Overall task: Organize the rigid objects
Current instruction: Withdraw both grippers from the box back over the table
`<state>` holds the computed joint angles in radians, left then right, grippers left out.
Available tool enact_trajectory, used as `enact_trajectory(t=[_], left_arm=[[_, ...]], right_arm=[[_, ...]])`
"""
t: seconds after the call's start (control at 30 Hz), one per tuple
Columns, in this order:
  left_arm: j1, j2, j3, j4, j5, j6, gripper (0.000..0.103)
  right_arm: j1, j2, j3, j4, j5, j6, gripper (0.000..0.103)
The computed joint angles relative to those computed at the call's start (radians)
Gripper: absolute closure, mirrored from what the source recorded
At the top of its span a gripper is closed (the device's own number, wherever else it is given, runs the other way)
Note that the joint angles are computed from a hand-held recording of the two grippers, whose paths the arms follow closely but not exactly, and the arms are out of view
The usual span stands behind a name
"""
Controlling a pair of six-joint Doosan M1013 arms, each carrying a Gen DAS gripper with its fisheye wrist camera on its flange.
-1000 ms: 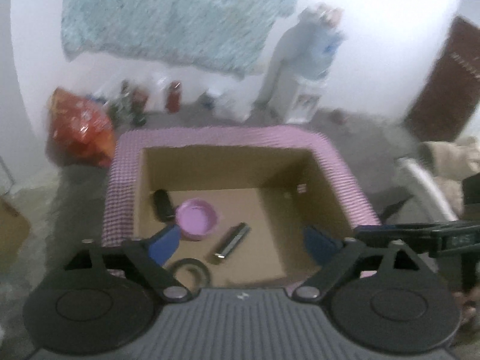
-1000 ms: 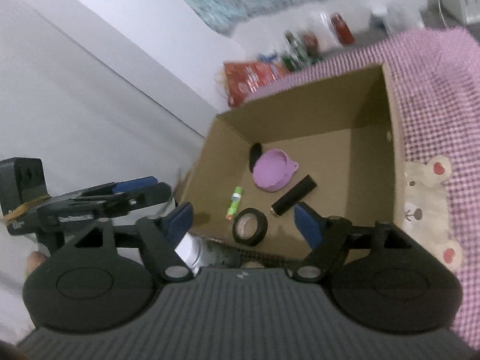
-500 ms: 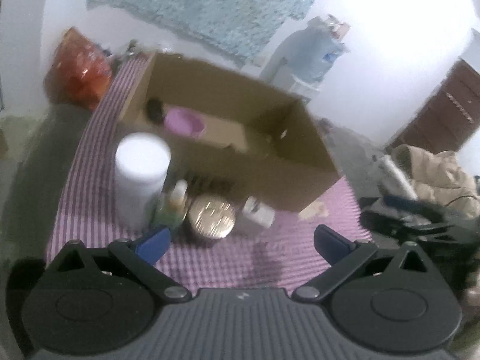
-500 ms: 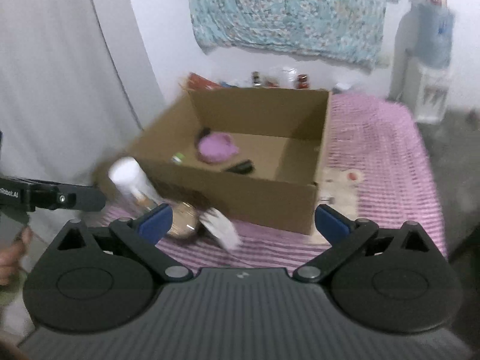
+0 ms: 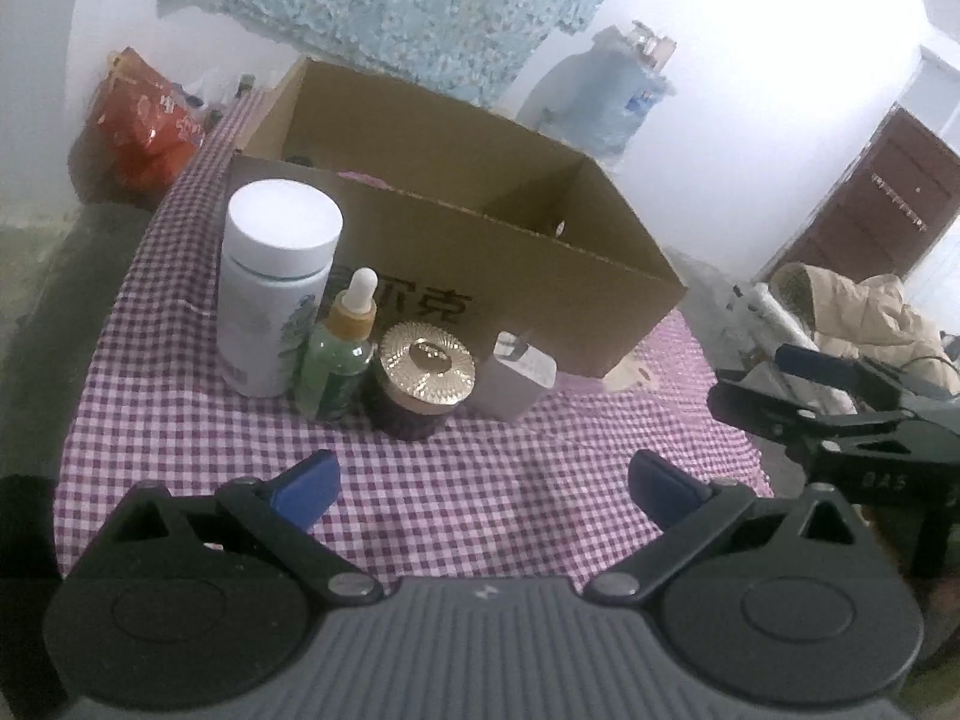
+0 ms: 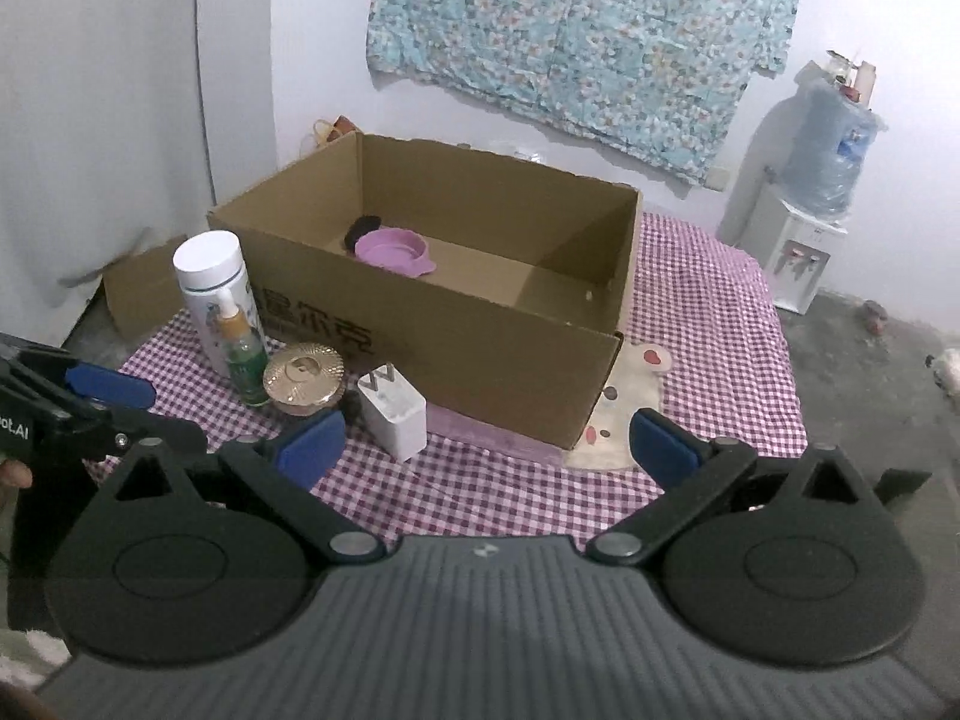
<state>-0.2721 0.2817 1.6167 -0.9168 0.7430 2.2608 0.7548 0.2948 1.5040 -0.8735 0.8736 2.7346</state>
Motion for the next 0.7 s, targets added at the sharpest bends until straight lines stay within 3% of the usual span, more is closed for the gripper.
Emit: enact_trajectory(t=[0.17,0.33,0.47,0.7], left_arm=[[0.000,-0.022,0.054,-0.146,-0.065,0.197,0.000],[-0.067,-0.039,0.076,-0.029,-0.211,0.273,0.000],[-0.116,-0.032,0.079,0.062,-0.284,0.285,0.000],[-0.164,-0.015,0.095,-0.033,-0.396,0.444,0.002]], right_arm=[[0.004,-0.028,0.055,-0.081,-0.074,0.141,0.002],[0.001,-0.028,0.078,-0.136,-0.113,0.298,0.002],[-0.028,-0.031,0.103,-0.131,-0.230,0.404,0.002],[-0.073,-0.004,0.108,-0.060,-0.342,0.370,0.003]])
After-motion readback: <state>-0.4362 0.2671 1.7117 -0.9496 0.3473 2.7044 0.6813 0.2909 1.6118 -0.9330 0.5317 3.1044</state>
